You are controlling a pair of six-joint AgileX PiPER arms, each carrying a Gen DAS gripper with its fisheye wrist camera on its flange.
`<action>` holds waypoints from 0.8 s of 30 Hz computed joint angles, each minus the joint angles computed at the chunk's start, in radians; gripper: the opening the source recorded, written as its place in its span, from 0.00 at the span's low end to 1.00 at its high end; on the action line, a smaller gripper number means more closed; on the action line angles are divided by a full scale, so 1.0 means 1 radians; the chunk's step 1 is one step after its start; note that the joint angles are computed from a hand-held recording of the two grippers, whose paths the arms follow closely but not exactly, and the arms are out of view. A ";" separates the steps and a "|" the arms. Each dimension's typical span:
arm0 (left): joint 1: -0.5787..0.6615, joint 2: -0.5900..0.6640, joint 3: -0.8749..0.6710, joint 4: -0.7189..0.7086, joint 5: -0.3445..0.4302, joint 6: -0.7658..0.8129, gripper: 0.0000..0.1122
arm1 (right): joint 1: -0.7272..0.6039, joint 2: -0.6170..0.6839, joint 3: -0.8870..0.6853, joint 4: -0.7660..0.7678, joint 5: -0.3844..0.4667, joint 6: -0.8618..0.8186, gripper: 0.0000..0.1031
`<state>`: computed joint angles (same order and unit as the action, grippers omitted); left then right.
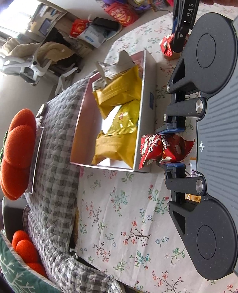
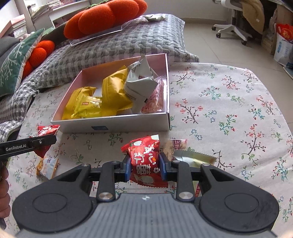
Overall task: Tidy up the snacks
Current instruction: 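Carry both red packets into the pink box and open both grippers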
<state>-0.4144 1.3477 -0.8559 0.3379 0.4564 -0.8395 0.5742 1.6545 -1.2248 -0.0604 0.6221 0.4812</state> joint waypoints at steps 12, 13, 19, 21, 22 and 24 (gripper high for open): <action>0.110 0.004 -0.007 -0.266 -0.122 0.232 0.23 | 0.001 -0.010 0.006 0.009 -0.062 0.028 0.27; 0.120 0.012 -0.011 -0.295 -0.130 0.258 0.23 | 0.000 -0.010 0.005 0.015 -0.069 0.028 0.27; 0.173 0.088 -0.065 -0.567 -0.162 0.526 0.23 | -0.030 0.005 -0.005 0.195 -0.117 -0.098 0.27; 0.185 0.113 -0.083 -0.656 -0.164 0.625 0.23 | -0.041 0.023 -0.021 0.291 -0.126 -0.176 0.26; 0.189 0.127 -0.094 -0.691 -0.161 0.667 0.23 | -0.042 0.033 -0.031 0.323 -0.131 -0.201 0.26; 0.200 0.153 -0.111 -0.750 -0.158 0.734 0.23 | -0.052 0.062 -0.059 0.397 -0.134 -0.256 0.26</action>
<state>-0.2143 1.5007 -0.9674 -0.4122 0.2982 -0.1055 0.5224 1.7163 -1.2838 0.3363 0.4877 0.2253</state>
